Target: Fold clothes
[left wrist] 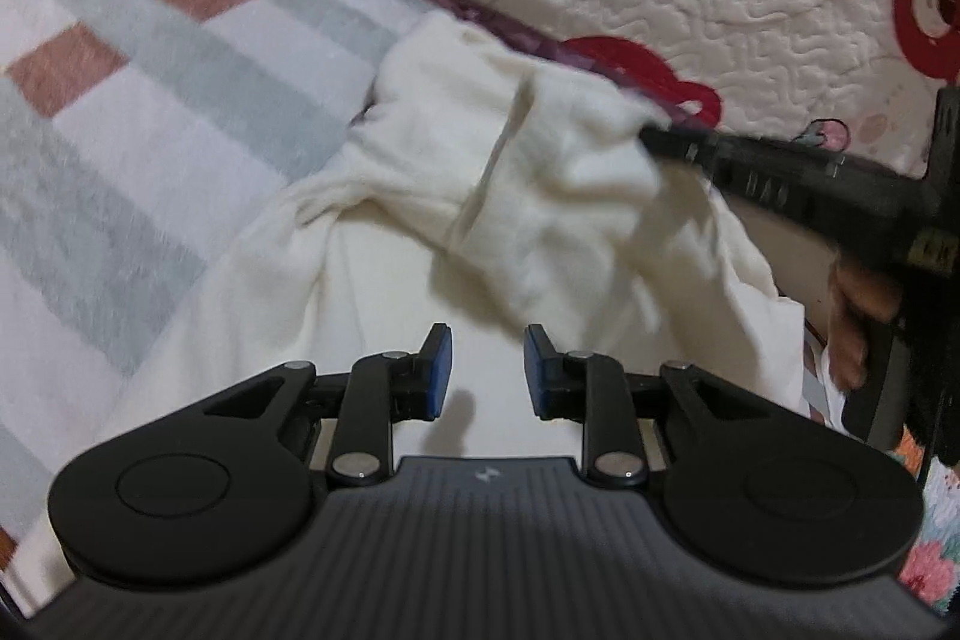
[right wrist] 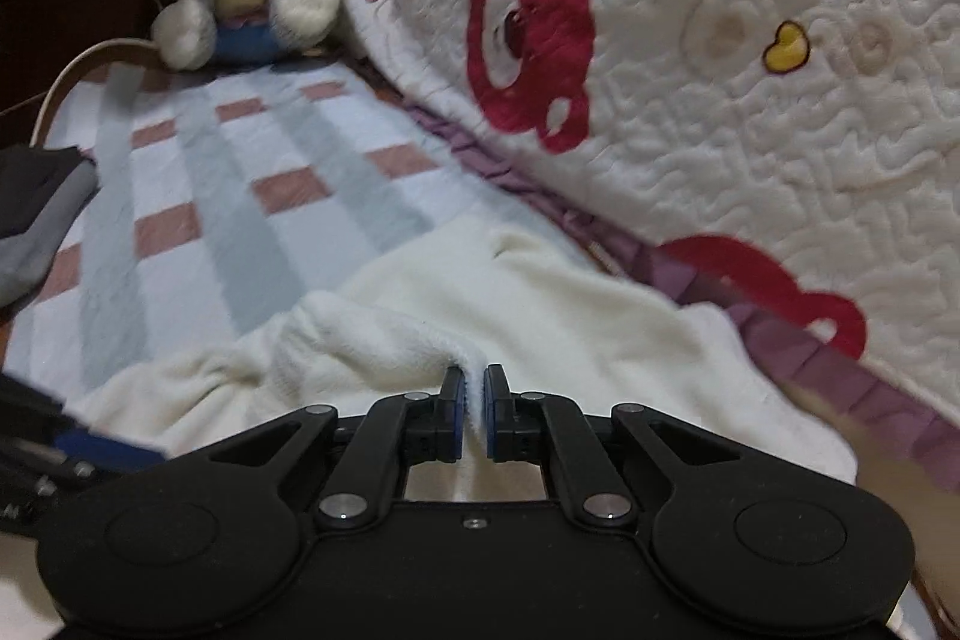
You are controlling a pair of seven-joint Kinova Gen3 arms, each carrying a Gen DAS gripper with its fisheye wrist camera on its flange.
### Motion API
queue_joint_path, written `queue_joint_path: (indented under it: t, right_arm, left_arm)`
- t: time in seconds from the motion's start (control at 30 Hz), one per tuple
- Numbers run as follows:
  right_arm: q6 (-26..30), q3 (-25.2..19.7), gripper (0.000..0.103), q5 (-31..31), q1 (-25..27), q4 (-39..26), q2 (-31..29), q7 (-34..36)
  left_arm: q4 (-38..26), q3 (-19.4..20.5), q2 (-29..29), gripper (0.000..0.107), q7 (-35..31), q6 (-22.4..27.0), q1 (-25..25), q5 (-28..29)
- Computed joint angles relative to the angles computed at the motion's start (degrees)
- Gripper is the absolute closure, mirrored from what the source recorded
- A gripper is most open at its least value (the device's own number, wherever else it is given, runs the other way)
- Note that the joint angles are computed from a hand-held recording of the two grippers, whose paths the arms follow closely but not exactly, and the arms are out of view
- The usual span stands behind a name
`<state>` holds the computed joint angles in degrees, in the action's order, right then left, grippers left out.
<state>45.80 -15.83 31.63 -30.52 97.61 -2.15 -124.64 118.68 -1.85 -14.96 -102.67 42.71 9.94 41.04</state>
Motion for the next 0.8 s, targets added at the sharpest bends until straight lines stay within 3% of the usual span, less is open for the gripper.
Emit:
queue_joint_path:
  t: [0.1, 0.17, 0.23, 0.27, 0.37, 0.4, 0.43, 0.5, 0.63, 0.67, 0.7, 0.73, 0.8]
  right_arm:
    - [-1.16, -4.55, 0.096, 3.37, 4.64, -0.31, 1.94, -5.06]
    - [-0.55, -9.86, 0.086, 7.00, 8.76, -0.22, 3.70, -9.72]
    - [0.60, -15.17, 0.061, 10.06, 13.09, 0.79, 4.63, -14.38]
    - [0.11, -17.59, 0.056, 10.66, 15.74, 2.22, 3.70, -16.71]
    - [-3.60, -22.05, 0.055, 9.39, 23.70, 8.69, -2.61, -23.70]
    - [-3.41, -22.80, 0.054, 7.48, 26.23, 10.55, -5.27, -26.03]
    - [-2.32, -22.77, 0.054, 6.38, 27.69, 12.24, -7.92, -28.36]
    - [1.98, -21.39, 0.049, 6.54, 27.45, 15.93, -13.23, -33.02]
    - [11.14, -17.06, 0.046, 9.31, 22.37, 21.94, -18.93, -38.65]
    - [12.87, -14.57, 0.046, 9.48, 19.72, 22.71, -19.59, -39.18]
    - [13.69, -11.94, 0.046, 9.81, 17.12, 23.60, -20.42, -40.38]
    - [13.98, -9.31, 0.046, 10.36, 14.62, 24.63, -21.25, -41.83]
    - [12.85, -4.00, 0.046, 11.32, 10.64, 26.28, -22.06, -44.22]
  left_arm:
    - [0.94, -1.24, -0.12, 0.080, -2.84, -0.08, 0.51, 2.42]
    - [1.06, -0.71, -0.47, 0.077, -3.09, -0.44, 0.37, 2.18]
    - [0.69, -0.26, -0.60, 0.073, -1.20, -0.74, 0.97, 0.33]
    - [0.04, 1.48, -0.62, 0.073, 1.12, -0.24, -0.25, -1.56]
    - [-3.79, 9.44, -1.54, 0.072, 4.39, 3.39, -6.76, -8.55]
    - [-5.24, 12.10, -2.35, 0.065, 3.61, 4.21, -8.24, -10.88]
    - [-7.03, 14.09, -2.70, 0.057, 2.52, 4.82, -8.65, -13.21]
    - [-11.30, 14.90, -2.12, 0.053, 1.46, 7.20, -6.90, -15.31]
    - [-20.06, 9.98, 3.25, 0.053, 4.92, 14.52, -2.62, -12.68]
    - [-21.81, 10.81, 3.33, 0.050, 3.93, 14.45, -2.58, -13.57]
    - [-22.86, 10.60, 3.31, 0.040, 2.00, 13.45, -1.48, -13.99]
    - [-23.29, 9.32, 4.06, 0.034, -0.33, 12.02, 0.40, -13.48]
    - [-23.90, 4.33, 7.51, 0.033, -3.93, 10.60, 5.11, -9.70]
